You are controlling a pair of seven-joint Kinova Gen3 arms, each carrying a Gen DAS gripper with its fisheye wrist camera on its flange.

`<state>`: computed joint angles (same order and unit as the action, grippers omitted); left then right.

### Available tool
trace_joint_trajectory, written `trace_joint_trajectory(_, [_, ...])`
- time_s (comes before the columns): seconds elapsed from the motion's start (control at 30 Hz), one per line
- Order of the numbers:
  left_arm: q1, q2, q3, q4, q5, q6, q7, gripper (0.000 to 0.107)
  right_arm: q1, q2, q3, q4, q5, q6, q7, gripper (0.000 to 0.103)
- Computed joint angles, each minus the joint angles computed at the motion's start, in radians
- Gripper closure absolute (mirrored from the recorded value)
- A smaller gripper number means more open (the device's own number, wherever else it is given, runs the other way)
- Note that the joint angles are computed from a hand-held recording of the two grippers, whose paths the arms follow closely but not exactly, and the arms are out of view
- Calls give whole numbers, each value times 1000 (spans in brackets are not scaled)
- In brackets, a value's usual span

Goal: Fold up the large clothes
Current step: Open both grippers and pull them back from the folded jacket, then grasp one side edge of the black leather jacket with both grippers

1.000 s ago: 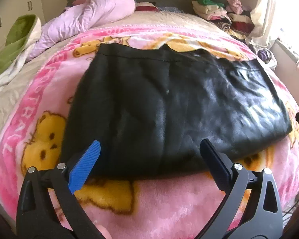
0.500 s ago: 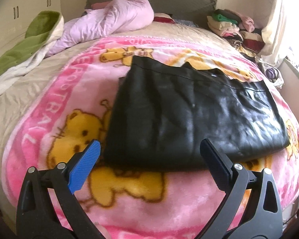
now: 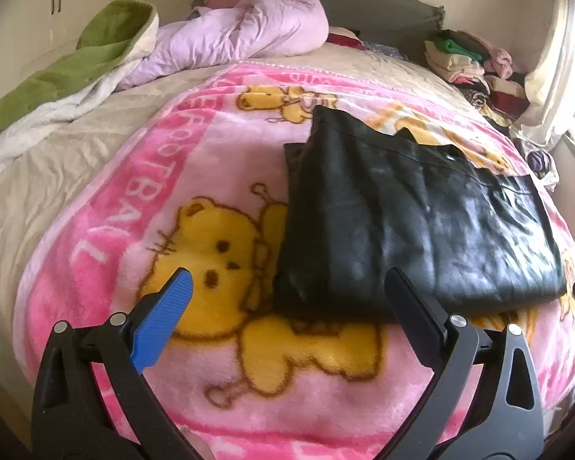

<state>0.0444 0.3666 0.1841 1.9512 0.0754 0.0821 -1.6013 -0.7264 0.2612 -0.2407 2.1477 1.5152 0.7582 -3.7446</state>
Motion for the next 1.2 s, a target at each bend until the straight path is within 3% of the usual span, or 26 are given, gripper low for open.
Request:
trace_joint_trajectory(0.13, [-111,36,107,-47,25,43,-37,14,-26,64,2,-57,-21,17,104,12])
trace_joint_trajectory(0.2, [-129,65,129,-92,39,82,-59,14,-39,91,9,-77,-33,18,144,12])
trace_joint_trajectory(0.63, [30,220,-19,-366,61,286,-74,14,-172,337,122,-267,-125,133,451,12])
trace_joint_trajectory(0.93, [-107,366,111,-549,215,458,-203,14,-280,530,227,-444,-69,298,632,13])
trace_joint_trajectory(0.97, [-129,390,128,-578,246,493,-221,14,-287,541,235,-452,-58,303,637,15])
trace_joint_trajectory(1.03, [-153,417,142,-608,295,530,-256,14,-273,538,227,-455,-37,264,654,36])
trace_joint_trajectory(1.07, [-163,431,147,-626,316,551,-276,14,-263,536,217,-461,-38,249,664,56])
trace_joint_trajectory(1.1, [-165,435,144,-632,331,560,-290,14,-272,544,226,-468,-37,249,665,67])
trace_joint_trajectory(1.2, [-193,460,154,-671,385,618,-344,14,-285,546,237,-471,-15,251,617,79])
